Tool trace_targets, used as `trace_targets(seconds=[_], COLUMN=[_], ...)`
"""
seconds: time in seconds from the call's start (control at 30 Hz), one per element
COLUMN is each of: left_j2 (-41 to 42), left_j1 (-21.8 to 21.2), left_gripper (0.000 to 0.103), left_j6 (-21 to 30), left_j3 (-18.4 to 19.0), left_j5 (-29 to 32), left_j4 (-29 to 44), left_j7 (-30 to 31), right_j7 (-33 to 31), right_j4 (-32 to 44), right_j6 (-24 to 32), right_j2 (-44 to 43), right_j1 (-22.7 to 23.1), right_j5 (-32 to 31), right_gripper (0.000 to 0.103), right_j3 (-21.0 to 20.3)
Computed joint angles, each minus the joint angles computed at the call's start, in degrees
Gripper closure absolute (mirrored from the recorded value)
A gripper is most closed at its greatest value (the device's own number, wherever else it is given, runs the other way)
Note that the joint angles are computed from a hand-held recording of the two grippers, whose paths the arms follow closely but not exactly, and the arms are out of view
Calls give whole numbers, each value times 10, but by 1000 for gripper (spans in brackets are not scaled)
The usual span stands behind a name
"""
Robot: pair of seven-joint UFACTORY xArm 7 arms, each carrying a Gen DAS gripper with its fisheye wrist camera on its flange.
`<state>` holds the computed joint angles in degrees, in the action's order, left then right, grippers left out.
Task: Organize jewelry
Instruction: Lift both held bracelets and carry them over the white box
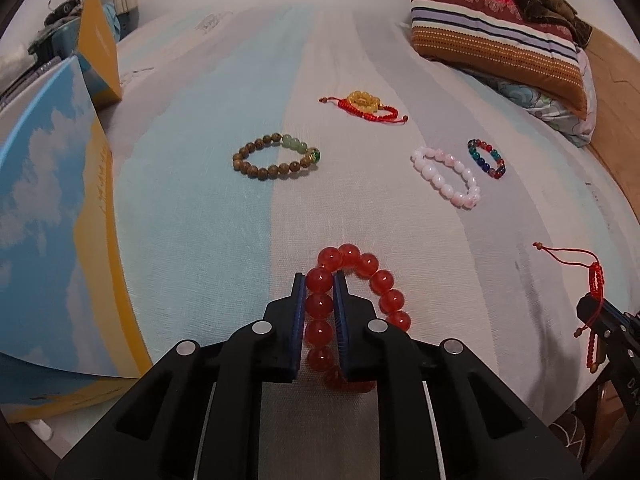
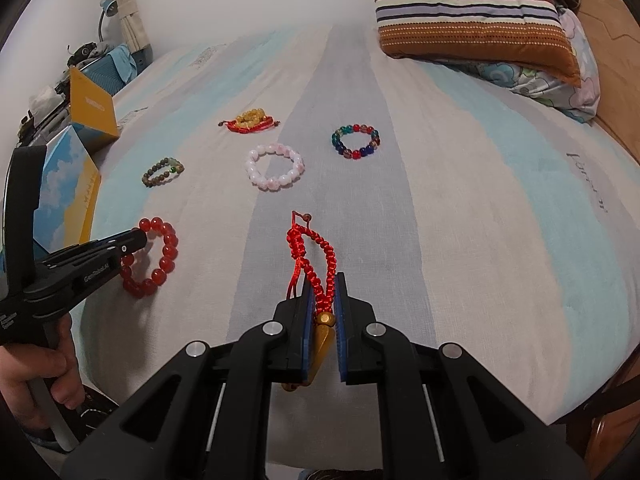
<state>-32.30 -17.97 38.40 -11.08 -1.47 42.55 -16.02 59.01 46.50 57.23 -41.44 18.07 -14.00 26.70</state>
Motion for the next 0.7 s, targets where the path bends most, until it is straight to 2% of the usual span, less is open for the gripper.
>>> trace_targets(seconds=[0.4, 0.7], left_j2=[-7, -20], left_j1=[-3, 16], left_gripper=[90, 90], left_j6=[39, 69], left_j3=[10, 12], left_j5=[-13, -7], left_j4=[52, 96], left_j7=[19, 26], right_j7=[-16, -26], right_j4=[67, 152], right_j6=[9, 15], right_j2=[46, 113], right_j1=[-18, -28], right_j5=[-24, -54], right_gripper=[94, 94], right_j3=[-2, 8])
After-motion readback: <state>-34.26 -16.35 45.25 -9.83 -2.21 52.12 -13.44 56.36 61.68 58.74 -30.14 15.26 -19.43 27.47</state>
